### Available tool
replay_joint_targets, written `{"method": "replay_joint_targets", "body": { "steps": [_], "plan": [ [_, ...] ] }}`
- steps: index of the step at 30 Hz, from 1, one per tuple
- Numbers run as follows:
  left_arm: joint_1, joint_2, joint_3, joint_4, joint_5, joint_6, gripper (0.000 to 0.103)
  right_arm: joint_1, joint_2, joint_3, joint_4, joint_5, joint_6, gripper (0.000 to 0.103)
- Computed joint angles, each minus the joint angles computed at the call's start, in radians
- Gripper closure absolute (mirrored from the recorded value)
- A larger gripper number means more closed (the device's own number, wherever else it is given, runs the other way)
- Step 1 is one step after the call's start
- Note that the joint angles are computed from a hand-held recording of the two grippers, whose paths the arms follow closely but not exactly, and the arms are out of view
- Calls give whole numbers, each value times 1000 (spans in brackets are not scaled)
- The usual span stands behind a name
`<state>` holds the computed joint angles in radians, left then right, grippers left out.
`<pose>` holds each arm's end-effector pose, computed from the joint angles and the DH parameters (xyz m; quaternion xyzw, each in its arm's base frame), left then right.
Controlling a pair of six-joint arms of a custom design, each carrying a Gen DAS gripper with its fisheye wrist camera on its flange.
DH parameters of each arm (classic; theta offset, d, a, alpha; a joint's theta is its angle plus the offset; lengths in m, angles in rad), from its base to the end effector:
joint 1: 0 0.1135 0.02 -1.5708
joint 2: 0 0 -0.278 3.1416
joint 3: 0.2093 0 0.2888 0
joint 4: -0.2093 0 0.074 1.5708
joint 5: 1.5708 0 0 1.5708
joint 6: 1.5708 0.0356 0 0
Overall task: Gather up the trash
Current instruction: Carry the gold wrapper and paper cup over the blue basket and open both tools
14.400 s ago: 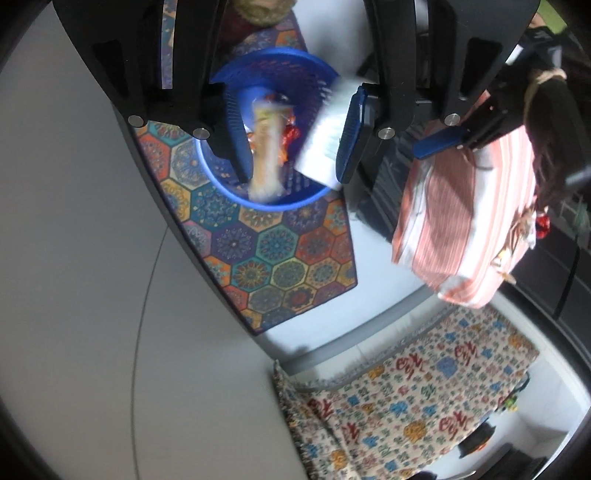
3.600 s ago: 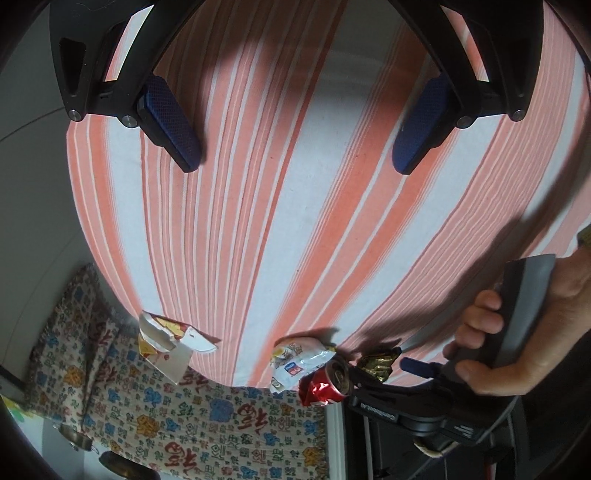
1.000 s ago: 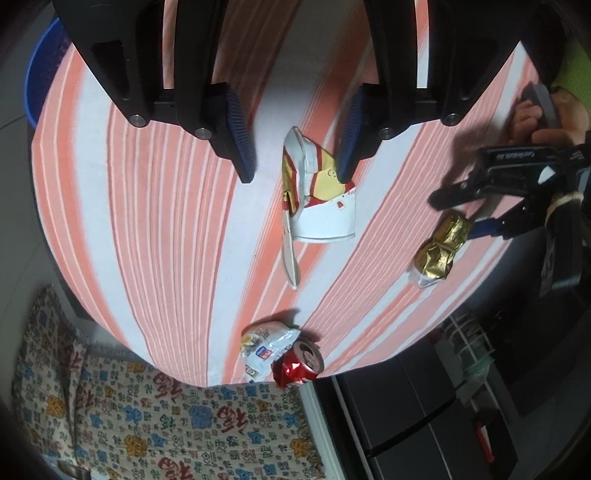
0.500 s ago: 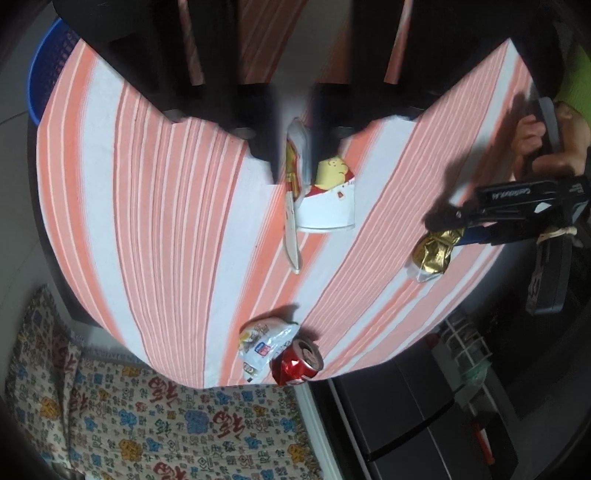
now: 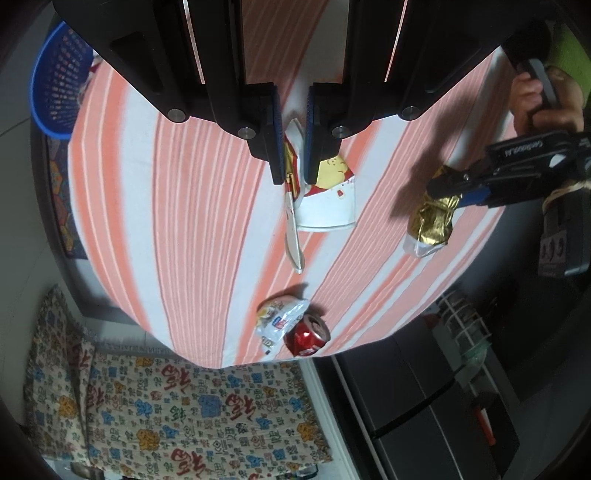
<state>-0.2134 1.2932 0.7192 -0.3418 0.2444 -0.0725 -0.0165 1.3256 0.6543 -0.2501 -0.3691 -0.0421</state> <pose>0.2716 -0.0677 0.1918 0.1053 0.9347 -0.1597 0.2996 0.2760 0.0083 0.1691 -0.0705 0.9308 0.1647 0.3186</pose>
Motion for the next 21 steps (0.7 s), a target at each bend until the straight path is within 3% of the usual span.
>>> {"method": "replay_joint_targets", "body": {
  "steps": [10,16,21],
  "plan": [
    [-196,13,36,-5,-40,-84,69,-190,-120,-24,-107,-80,-81,94],
    [-380,100,140,11,-44,-141,69,-480,-124,51,-257,-143,-251,94],
    [-541,276,300,34,-34,-197,69,-735,-11,154,-347,-106,-452,94]
  ]
}}
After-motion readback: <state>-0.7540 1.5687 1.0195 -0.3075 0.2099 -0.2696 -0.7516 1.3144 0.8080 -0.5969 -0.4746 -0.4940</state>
